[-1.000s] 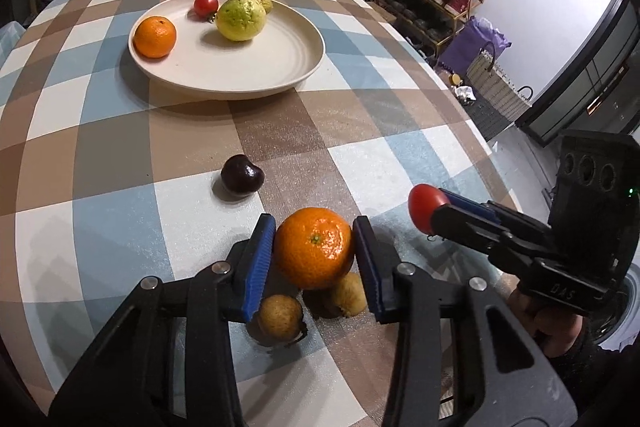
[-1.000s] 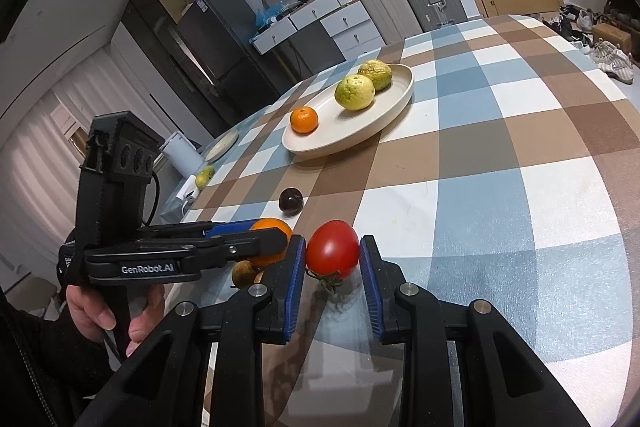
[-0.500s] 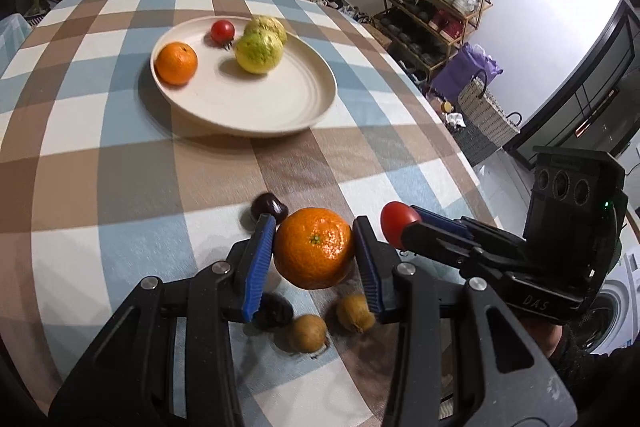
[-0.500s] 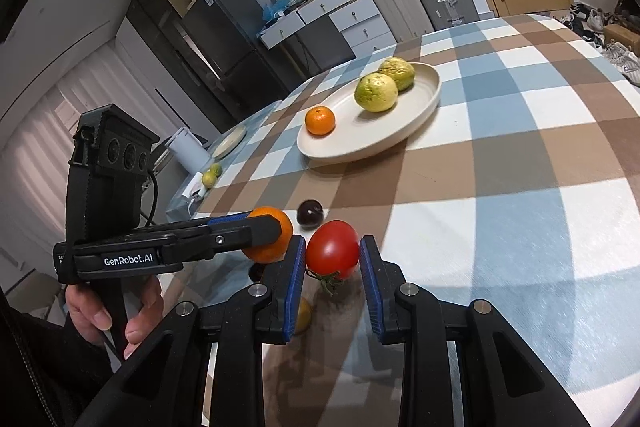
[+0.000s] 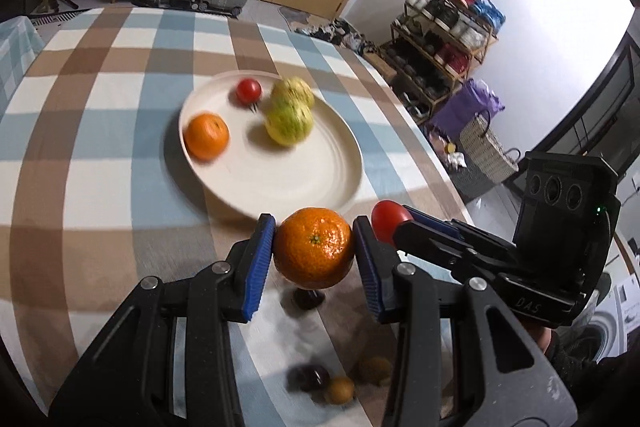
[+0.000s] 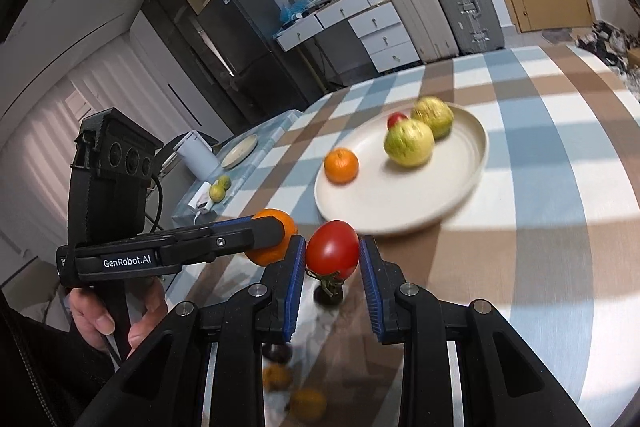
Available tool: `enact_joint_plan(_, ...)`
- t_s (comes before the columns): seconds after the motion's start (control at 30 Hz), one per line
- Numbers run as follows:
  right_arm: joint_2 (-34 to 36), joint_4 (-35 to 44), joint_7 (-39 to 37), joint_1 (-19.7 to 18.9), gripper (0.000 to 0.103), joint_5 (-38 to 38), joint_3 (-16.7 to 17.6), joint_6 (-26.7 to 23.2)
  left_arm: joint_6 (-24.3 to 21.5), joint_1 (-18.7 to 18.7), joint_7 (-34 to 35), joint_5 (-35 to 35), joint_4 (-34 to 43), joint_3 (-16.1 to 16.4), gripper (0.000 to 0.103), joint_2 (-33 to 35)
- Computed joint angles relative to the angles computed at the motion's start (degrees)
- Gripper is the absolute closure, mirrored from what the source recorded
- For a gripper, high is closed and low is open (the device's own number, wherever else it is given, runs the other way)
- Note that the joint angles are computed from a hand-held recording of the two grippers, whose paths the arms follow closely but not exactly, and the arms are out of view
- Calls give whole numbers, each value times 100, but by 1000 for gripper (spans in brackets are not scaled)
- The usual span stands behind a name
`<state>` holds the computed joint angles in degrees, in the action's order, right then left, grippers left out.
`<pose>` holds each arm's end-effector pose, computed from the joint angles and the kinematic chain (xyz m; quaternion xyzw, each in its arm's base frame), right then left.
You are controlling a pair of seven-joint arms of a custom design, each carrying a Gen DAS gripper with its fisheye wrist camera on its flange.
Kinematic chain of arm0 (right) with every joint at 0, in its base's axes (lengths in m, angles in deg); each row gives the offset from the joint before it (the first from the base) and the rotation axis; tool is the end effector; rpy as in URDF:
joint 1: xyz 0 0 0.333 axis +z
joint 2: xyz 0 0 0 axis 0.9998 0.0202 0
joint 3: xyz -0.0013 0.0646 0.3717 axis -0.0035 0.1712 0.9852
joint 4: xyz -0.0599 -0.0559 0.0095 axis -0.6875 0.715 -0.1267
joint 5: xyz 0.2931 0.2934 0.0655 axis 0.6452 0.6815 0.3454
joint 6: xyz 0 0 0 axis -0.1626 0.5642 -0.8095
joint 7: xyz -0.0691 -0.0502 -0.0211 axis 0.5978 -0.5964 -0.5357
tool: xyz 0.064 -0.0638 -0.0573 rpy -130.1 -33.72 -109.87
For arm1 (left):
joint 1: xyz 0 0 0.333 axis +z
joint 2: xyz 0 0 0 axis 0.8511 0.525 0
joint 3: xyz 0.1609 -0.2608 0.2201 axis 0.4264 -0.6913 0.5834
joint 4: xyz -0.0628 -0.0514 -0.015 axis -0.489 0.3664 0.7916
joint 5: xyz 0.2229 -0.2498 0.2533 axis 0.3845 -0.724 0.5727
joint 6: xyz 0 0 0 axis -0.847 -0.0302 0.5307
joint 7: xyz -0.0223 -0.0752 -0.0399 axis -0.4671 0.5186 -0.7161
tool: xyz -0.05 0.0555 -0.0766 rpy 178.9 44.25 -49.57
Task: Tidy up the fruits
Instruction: 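Carry the tomato and orange onto the cream plate with both tools, then open both tools and withdraw from the plate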
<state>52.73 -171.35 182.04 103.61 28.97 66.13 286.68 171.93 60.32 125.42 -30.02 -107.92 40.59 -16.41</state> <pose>0.6007 0.3988 0.2746 -0.6765 0.5335 -0.0301 0.5068 0.6279 -0.3541 0.3178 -0.5784 0.7060 -0.4085 0.0074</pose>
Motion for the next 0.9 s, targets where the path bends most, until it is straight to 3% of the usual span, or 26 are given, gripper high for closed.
enact_joint_plan(0.13,328,627,102,-365,75,-512,392,-378,-165,42,68,-20,405,16,66,172)
enact_joint_plan(0.2,518,987,66,-515,75,-700,603,-662,-253,-94,106,-82,640,187,66,224)
enact_joint_plan(0.37,1032,1824,-355,-861,75,-870,1222,-1429,-614,-213,369,-273,1369,328,66,565)
enact_joint_plan(0.7,2006,3480,-1576,-1023,75,-458,2046,-2720,-1549,-702,995,-851,3154,788,66,1503)
enact_joint_plan(0.9,2335,4422,-2233,-696,75,-112,1991,-3479,-1999,-935,1282,-1241,3987,996,66,1950)
